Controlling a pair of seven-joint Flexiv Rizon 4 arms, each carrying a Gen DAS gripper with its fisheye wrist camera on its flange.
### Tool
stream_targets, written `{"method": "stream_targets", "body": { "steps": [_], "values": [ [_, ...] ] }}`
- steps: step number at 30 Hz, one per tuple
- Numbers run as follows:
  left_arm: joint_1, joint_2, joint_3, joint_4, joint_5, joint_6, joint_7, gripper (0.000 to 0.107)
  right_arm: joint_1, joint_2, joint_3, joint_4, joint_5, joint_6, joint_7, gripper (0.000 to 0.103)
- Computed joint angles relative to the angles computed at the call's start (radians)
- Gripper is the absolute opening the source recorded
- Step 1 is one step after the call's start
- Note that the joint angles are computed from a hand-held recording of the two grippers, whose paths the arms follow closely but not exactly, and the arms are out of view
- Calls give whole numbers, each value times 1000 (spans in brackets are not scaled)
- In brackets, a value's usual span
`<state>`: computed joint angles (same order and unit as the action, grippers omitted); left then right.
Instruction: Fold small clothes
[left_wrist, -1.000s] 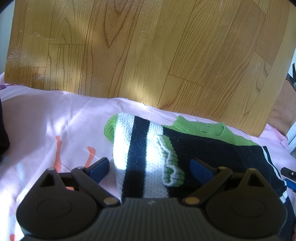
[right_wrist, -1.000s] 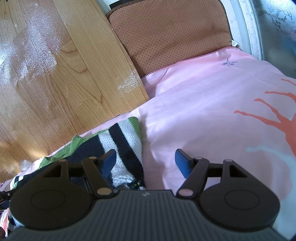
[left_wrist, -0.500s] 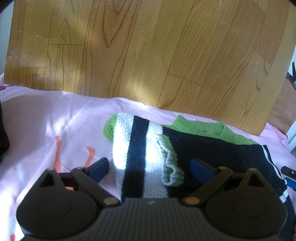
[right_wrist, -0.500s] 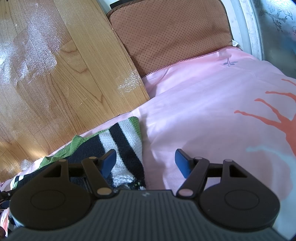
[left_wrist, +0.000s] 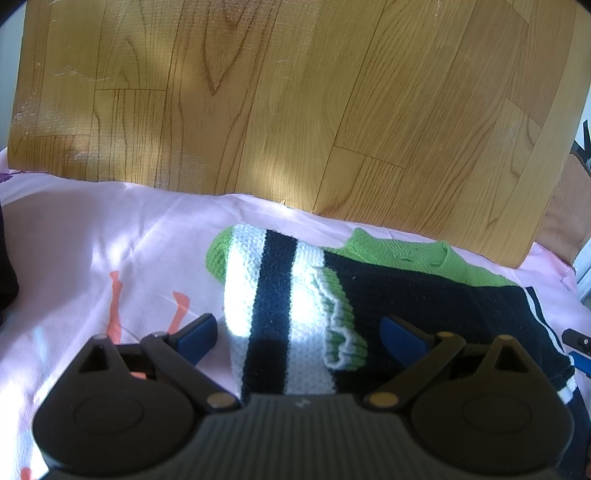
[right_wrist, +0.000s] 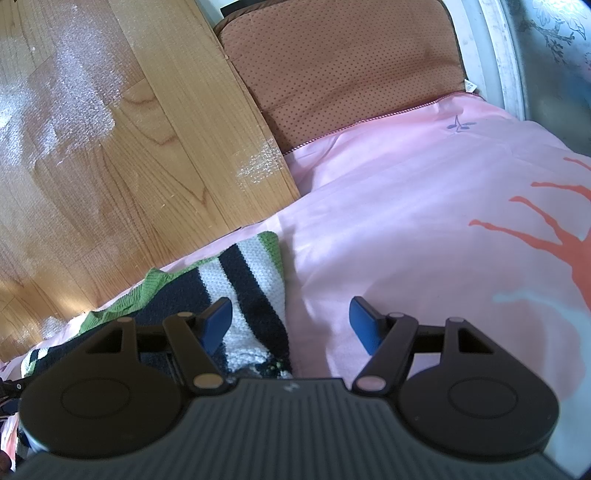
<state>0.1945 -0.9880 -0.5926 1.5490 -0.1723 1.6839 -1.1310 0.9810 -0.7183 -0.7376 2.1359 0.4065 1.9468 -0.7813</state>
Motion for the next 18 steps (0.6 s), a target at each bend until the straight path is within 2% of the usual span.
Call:
{"method": "stream_targets", "body": {
  "steps": [18],
  "values": [
    [-15,9,16,0,-4,-4,-6,99,-6,-1,10,-3,10,7,-6,72]
  ]
}}
